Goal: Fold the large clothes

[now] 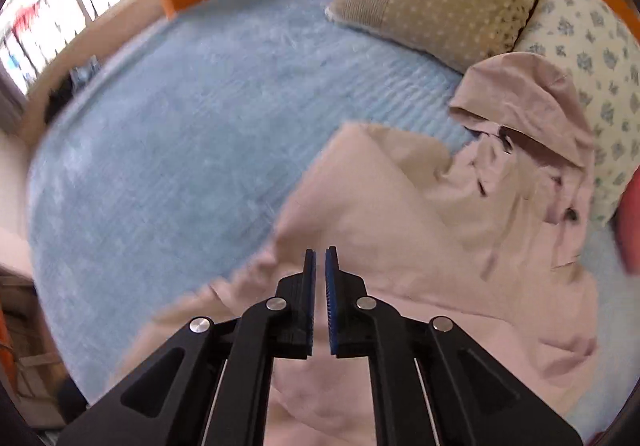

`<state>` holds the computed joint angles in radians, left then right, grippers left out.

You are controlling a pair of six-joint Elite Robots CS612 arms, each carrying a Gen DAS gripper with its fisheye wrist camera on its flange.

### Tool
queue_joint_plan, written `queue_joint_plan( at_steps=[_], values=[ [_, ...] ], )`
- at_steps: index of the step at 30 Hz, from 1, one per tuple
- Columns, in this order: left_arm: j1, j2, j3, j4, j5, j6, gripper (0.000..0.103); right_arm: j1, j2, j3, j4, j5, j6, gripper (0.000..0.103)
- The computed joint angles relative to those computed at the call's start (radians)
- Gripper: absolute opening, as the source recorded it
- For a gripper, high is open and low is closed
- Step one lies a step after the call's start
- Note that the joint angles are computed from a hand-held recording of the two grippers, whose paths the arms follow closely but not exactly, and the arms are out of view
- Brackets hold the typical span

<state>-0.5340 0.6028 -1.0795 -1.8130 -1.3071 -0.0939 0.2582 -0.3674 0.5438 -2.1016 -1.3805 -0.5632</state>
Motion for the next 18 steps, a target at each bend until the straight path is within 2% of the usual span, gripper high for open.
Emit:
queue_joint_plan(
  at_steps=[2,4,6,8,9,11,14,16,18],
  values=[
    [-0.002,-0.001,0.003,0.001,0.007,0.003,0.1,0.004,-0.02,0.042,0.015,-0.068,-0.044,0.007],
    [-0.004,-0.001,0.003,0.001,0.015,0.007,0.1,0.008,-0.043,0.1,-0.003,-0.103,-0.063,0.007],
    [-0.004,0.0,0.002,0.0,0.016,0.007,0.1,0.009,-0.061,0.141,0.014,-0.087,-0.089,0.008],
    [-0.004,0.0,0.002,0.0,0.016,0.008,0.1,0.02,-0.075,0.178,0.012,-0.083,-0.106,0.064],
    [-0.004,0.0,0.001,0.0,0.016,0.008,0.1,0.03,-0.09,0.217,-0.051,-0.097,-0.125,0.099],
    [-0.003,0.0,0.001,0.0,0.014,0.008,0.1,0.046,-0.105,0.271,-0.181,-0.139,-0.141,0.098],
    [-0.002,0.0,0.001,0.001,0.005,0.003,0.1,0.061,-0.082,0.233,-0.16,-0.175,-0.08,0.098],
    [-0.001,0.0,0.001,0.002,0.0,0.0,0.1,0.077,-0.056,0.209,-0.198,-0.262,-0.088,0.098],
    [0.001,-0.001,0.002,0.003,-0.007,-0.003,0.1,0.084,-0.031,0.17,-0.158,-0.303,-0.087,0.097]
  ],
)
